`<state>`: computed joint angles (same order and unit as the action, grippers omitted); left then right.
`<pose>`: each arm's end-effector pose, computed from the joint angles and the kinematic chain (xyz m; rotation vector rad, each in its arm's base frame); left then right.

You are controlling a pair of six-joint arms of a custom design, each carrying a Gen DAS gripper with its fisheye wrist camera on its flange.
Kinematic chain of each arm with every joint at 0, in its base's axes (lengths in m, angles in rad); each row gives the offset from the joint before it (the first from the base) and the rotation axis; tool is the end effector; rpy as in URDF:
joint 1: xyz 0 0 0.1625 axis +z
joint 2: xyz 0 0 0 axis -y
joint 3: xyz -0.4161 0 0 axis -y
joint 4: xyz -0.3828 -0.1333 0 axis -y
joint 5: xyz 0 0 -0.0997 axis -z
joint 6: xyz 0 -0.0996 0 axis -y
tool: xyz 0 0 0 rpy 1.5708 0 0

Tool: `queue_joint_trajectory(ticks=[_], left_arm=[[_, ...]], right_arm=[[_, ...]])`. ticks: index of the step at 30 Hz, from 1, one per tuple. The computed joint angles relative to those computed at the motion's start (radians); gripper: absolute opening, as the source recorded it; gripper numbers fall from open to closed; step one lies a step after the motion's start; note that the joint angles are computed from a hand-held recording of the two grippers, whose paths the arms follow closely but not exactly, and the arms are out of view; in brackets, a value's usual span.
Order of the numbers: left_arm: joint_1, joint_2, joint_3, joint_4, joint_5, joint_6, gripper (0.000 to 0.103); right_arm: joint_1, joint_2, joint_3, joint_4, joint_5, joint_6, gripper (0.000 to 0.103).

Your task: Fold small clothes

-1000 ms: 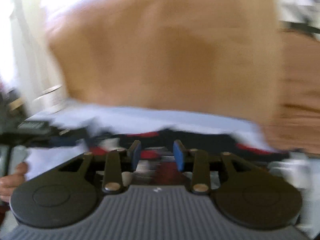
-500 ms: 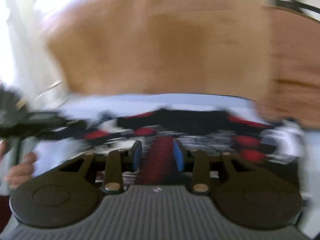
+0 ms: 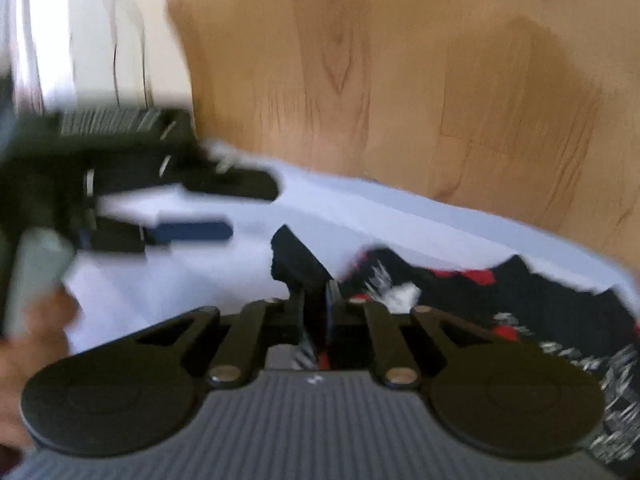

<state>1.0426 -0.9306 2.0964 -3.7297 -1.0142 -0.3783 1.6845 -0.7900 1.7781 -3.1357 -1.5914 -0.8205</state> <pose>-0.1038 -0.5469 0.1817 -0.2089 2.6513 -1.6091 0.2032 -0.6224 0.1094 1.2627 -2.5229 0.7752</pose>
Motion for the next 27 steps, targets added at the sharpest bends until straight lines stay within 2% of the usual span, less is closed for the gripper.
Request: queue_joint_trajectory(ticks=[3,6,8,10,14,17,18,19,21,23,25,26,27], left_arm=[[0.027,-0.018,0.016,-0.041,0.0,-0.08,0.062],[0.049,-0.024,0.015,-0.028,-0.031,-0.115,0.062],[0.046,-0.02,0.003,-0.002,-0.042,-0.09,0.062],[0.032,-0.01,-0.008,0.013,-0.042,-0.036,0.063],[-0.018,0.028,-0.026,0.014,-0.024,0.097,0.07],[-0.06,0.063,-0.062,0.08,-0.029,0.165,0.073],[-0.071,0.071,-0.077,0.118,-0.038,0.18,0.073],[-0.082,0.082,-0.095,0.16,-0.043,0.2,0.073],[-0.103,0.099,-0.121,0.239,-0.033,0.218,0.073],[-0.111,0.118,-0.169,0.356,-0.031,0.187,0.073],[-0.101,0.147,-0.23,0.481,-0.068,0.149,0.069],[-0.097,0.158,-0.255,0.536,-0.091,0.136,0.059],[-0.091,0.177,-0.28,0.576,-0.111,0.133,0.035]], right_arm=[[-0.023,-0.017,-0.037,0.104,0.113,0.165,0.012],[-0.056,-0.05,-0.037,0.078,0.176,0.239,0.013],[-0.086,-0.09,-0.027,0.045,0.202,0.27,0.012],[-0.119,-0.137,-0.01,0.01,0.194,0.289,0.012],[-0.177,-0.229,0.048,-0.02,0.085,0.254,0.014],[-0.201,-0.268,0.08,-0.007,-0.013,0.22,0.028],[-0.214,-0.287,0.093,-0.01,-0.013,0.211,0.044],[-0.23,-0.298,0.105,-0.035,0.003,0.205,0.05],[-0.258,-0.33,0.138,-0.119,0.035,0.208,0.051],[-0.277,-0.338,0.152,-0.195,0.053,0.216,0.051],[-0.291,-0.33,0.133,-0.222,0.034,0.215,0.051],[-0.293,-0.328,0.128,-0.221,0.021,0.22,0.051],[-0.298,-0.326,0.123,-0.215,0.014,0.226,0.051]])
